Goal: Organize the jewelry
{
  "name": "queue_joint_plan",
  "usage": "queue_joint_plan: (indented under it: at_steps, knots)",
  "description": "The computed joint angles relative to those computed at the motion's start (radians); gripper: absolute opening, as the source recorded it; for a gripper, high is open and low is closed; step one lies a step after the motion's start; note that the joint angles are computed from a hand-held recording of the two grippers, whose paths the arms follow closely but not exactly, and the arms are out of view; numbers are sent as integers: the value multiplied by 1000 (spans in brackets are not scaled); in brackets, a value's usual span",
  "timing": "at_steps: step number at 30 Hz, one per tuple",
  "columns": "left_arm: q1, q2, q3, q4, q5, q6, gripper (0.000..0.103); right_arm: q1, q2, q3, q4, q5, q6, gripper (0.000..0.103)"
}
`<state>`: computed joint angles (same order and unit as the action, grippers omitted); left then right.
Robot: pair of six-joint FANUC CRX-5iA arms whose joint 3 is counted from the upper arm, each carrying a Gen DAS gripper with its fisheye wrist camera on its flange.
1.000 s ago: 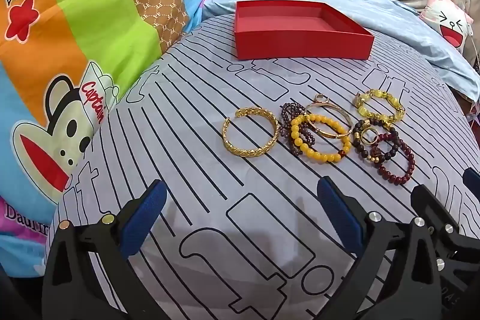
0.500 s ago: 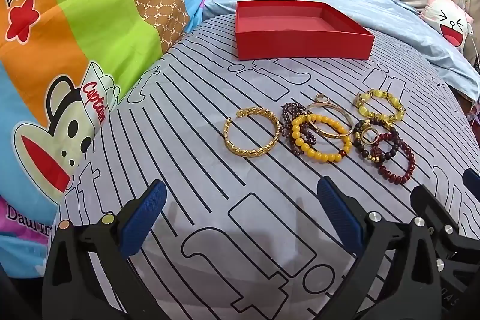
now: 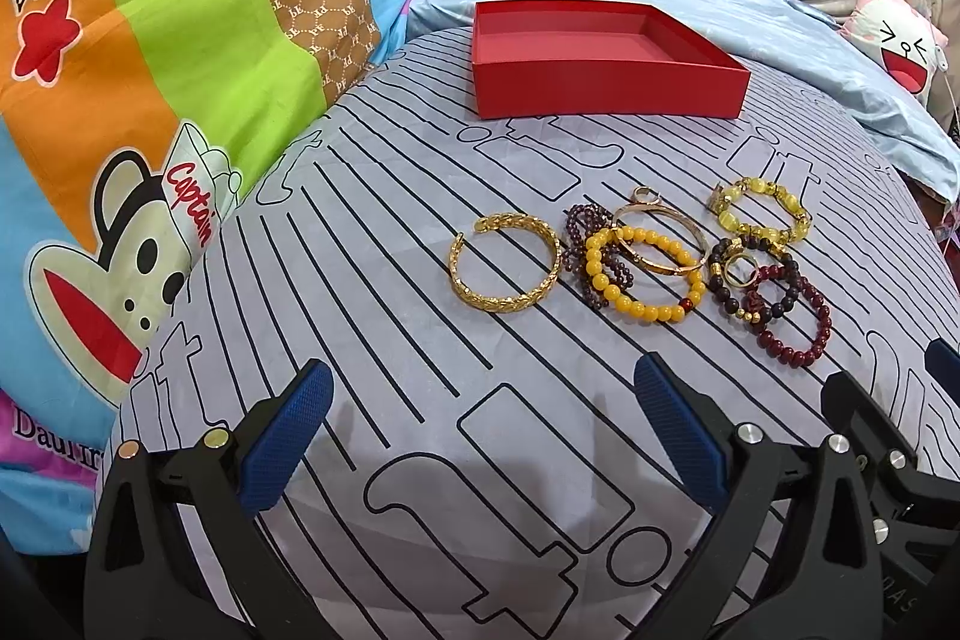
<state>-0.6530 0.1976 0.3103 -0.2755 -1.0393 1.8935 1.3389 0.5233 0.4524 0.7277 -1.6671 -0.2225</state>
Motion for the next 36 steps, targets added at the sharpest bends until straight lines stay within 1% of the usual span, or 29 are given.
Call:
queue_joint_plan:
  at_steps: [36]
  knots:
    - [5,13,14,2,-7,-7,96,-1,1,-4,-6,7,-6,97]
